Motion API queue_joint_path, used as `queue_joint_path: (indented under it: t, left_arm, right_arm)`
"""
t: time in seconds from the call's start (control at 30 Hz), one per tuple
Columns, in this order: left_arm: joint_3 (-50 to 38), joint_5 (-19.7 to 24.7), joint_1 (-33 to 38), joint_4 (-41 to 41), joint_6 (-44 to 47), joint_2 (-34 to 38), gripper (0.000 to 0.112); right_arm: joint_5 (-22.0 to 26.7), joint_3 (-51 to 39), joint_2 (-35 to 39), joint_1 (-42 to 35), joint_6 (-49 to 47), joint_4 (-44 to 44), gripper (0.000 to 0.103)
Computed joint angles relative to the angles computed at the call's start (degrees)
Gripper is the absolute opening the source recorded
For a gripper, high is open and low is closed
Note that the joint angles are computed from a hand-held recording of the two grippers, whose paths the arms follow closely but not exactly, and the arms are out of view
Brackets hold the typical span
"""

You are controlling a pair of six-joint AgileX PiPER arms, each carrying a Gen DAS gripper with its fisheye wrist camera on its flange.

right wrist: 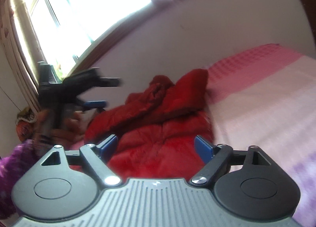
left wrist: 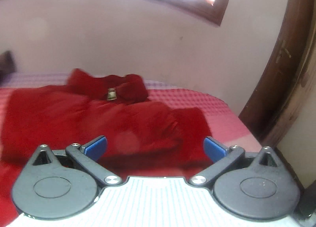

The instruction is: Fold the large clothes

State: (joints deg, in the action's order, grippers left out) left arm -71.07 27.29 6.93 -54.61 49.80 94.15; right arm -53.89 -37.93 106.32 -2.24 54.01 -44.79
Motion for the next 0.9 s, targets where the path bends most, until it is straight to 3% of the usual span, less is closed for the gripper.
queue_joint_path:
  t: [0.17,0.3,0.4,0.5,0.57,0.63,0.73,0.83,0.9]
  left_arm:
    - [17.92,0.75,11.78,-6.26,14.44,-13.81,0.102]
    - [26.57,0.22,21.96,-3.63,17.22,-19.51,0.098]
    - [29.52,5.08,32.55,-6.27,24.21,-20.73,0.099]
    - [28.39,11.6,40.88,-4.32,24.35,-16.9,0.099]
    - [28.74,12.87,44.05,-4.01,25.73,-14.84,0.099]
    - [28.77,13.83,45.59,-4.22,28.01,-12.06,0.099]
    - [28.53,17.95,49.31,-6.27,32.4,-7.97,0.099]
    - [28.32,22.4,53.3,-8.24,37.26,-5.18,0.102]
    - [28.27,23.39,53.94,-9.39,37.86,-3.9,0.097]
  right_arm:
    - [-1.88,9.46,-3.68,-2.99,-3.23,-1.69,0.086]
    - [-5.41,14.51,-3.22,-3.75,-3.59,-1.89,0.086]
    - [-5.28,15.48,-1.71,-1.35,-4.18,-0.29,0.086]
    - [-7.13,15.62,0.53,2.3,-6.95,3.01,0.086]
    - [-6.2,14.49,1.33,4.98,-7.36,4.68,0.078]
    - [-6.44,13.16,2.31,6.18,-6.39,4.06,0.054]
    - [-5.6,11.3,3.23,6.1,-4.22,3.0,0.033]
    - [-6.03,9.99,4.39,3.99,-0.72,-0.59,0.031]
    - [-6.6,9.82,4.8,3.37,0.18,-1.92,0.032]
